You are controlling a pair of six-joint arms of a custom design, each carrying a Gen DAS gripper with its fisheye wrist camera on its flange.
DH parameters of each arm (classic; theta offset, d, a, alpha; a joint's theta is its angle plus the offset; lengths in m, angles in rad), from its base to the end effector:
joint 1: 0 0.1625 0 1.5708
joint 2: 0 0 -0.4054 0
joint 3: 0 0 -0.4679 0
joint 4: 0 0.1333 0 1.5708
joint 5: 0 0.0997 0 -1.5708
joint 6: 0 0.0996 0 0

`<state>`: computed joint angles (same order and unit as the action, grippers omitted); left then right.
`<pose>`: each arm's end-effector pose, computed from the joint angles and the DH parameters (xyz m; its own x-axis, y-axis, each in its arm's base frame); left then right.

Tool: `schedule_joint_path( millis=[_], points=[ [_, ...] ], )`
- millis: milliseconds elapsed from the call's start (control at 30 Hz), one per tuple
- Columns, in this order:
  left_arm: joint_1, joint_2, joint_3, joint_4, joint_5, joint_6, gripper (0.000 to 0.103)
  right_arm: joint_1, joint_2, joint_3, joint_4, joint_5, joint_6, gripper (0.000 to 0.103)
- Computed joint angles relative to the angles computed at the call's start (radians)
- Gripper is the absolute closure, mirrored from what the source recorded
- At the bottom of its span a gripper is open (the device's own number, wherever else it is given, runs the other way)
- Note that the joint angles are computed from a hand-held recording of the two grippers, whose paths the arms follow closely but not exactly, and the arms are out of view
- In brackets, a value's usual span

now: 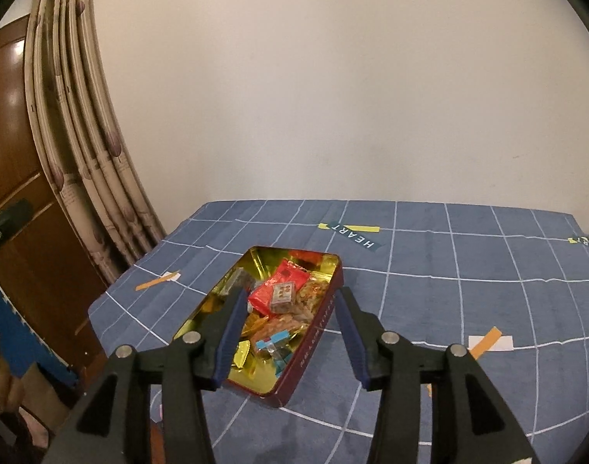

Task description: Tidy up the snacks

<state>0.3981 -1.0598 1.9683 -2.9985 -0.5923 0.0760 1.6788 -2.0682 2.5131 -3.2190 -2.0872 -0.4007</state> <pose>-0.4695 -0.4317 0.1483 -0.5334 0.3796 -0.7559 0.8433 0.3087 -0.4401 0.1209 -0.3345 0.3793 -0.8267 0.1962 0.5274 -0.3923 0.4710 -0.7901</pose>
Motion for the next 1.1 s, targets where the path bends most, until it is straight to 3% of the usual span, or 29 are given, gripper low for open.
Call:
schedule_joint_path(
  millis=[133,267,533,833,1100],
  points=[
    [0.0,-0.007,-0.002,0.097,-0.027,-0.046,0.0,-0.004,-0.026,0.016,0.024,0.0,0.002,0.055],
    [0.027,-0.014,-0.018,0.221,-0.119,-0.127,0.0,-0.019,-0.046,0.026,0.047,0.007,0.007,0.055],
    [0.056,-0.012,-0.03,0.328,-0.225,-0.211,0.0,-0.029,-0.057,0.044,0.064,0.005,0.003,0.055],
    [0.083,-0.005,-0.042,0.389,-0.26,-0.257,0.0,-0.059,-0.084,0.054,0.085,0.015,0.014,0.055],
    [0.091,0.007,-0.043,0.39,-0.249,-0.256,0.0,-0.029,-0.055,0.056,0.04,-0.009,-0.008,0.055]
  ],
)
